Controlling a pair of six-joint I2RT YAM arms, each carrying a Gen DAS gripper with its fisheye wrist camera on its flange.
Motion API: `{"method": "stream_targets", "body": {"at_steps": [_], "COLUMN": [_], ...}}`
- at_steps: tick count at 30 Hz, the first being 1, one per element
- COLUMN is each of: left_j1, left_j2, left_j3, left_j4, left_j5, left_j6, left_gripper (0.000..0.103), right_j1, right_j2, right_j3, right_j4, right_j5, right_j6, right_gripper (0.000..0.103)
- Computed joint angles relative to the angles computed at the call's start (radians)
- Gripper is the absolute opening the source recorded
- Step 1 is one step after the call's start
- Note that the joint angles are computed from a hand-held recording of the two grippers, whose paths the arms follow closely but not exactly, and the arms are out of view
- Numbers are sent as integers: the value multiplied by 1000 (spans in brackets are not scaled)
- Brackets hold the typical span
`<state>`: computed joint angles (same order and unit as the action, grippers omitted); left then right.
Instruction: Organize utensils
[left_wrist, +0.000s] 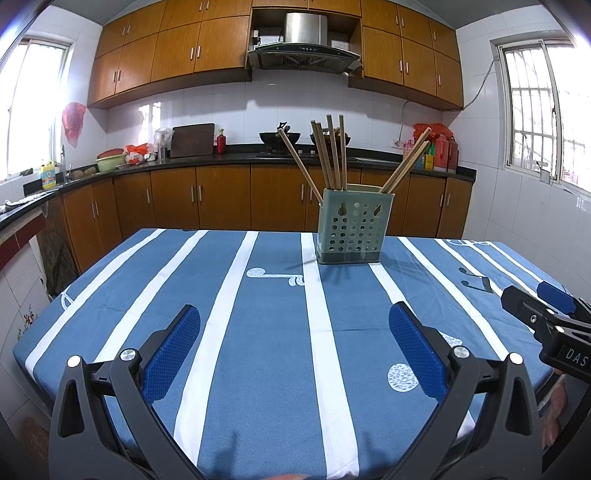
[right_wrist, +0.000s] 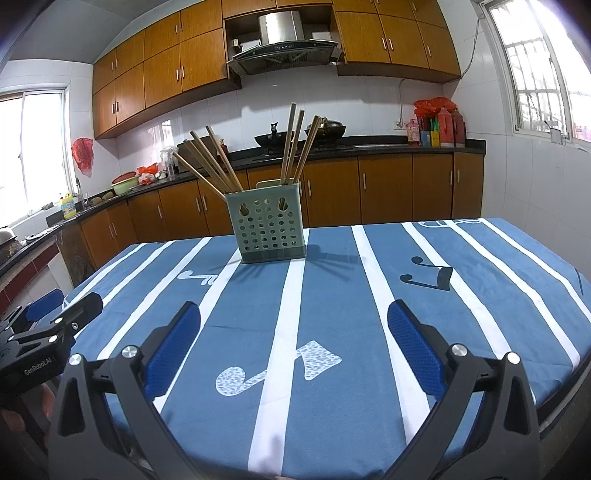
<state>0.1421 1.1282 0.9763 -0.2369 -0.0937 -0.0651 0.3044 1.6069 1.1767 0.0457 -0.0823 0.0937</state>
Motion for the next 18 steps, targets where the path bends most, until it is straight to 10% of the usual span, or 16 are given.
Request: {"method": "stream_targets", "body": {"at_steps": [18], "left_j1": [0], "left_j2": [-20], "left_j3": [-35], "left_j4": [14], "left_j5": [-3], "left_j6": [-11], "left_gripper": [101], "right_j1": [9], "right_j2": [0], "right_j3": [-9], "right_j4": [6], "right_j5": [5], "right_j6": [5], "right_gripper": [99]}}
